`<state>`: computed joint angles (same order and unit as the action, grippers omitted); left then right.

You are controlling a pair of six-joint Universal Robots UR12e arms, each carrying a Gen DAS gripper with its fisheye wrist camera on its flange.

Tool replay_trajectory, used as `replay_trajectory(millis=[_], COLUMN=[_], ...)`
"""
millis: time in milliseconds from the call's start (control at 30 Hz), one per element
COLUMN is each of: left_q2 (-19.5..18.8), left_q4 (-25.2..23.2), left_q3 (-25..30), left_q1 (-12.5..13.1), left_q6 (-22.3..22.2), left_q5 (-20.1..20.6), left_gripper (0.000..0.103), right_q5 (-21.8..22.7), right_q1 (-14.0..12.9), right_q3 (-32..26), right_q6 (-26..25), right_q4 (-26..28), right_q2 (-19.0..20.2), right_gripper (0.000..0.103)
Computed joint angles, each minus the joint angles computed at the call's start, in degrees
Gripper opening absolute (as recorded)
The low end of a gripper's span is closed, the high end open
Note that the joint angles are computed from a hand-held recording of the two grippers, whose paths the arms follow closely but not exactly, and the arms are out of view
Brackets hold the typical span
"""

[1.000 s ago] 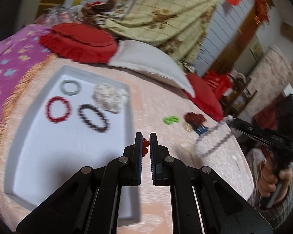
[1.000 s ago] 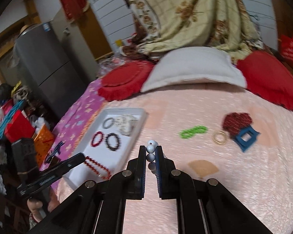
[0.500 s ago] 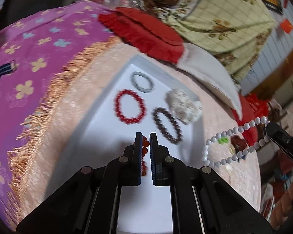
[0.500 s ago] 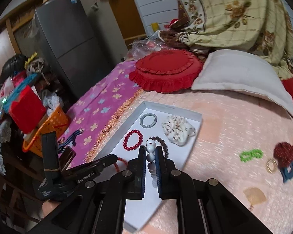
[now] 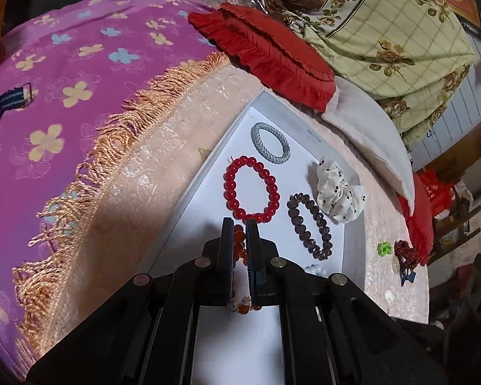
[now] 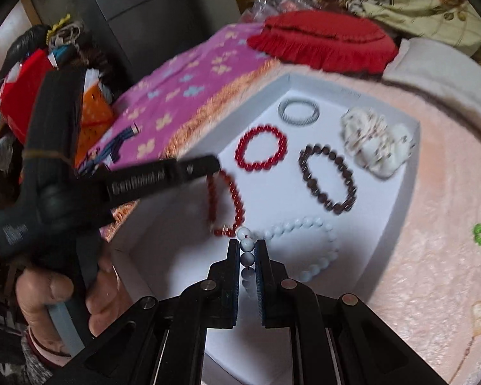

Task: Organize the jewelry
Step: 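Carry the red bead strand and white pearl strand into the white tray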

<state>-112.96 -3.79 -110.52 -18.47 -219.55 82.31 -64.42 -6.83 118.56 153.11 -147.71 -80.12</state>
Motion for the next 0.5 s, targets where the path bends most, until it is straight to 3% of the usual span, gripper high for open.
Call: replay_trajectory(millis=[200, 500], left_q2=[-0.4, -0.3], left_q4=[0.4, 4.8], left_q3=[0.5, -0.8], left_q1=[-0.2, 0.8], left_q6=[-0.3, -1.0], left_q5=[1.2, -1.1], left_gripper=[0.005, 0.006], right_q5=[-2.5, -4.4], right_q1=[1.1, 3.1], right_q3=[-2.0, -7.7], right_q6=[3.2, 8.3], right_q4=[-0.9, -0.4], right_q2=[2.7, 7.7], right_gripper=[0.008, 0.008])
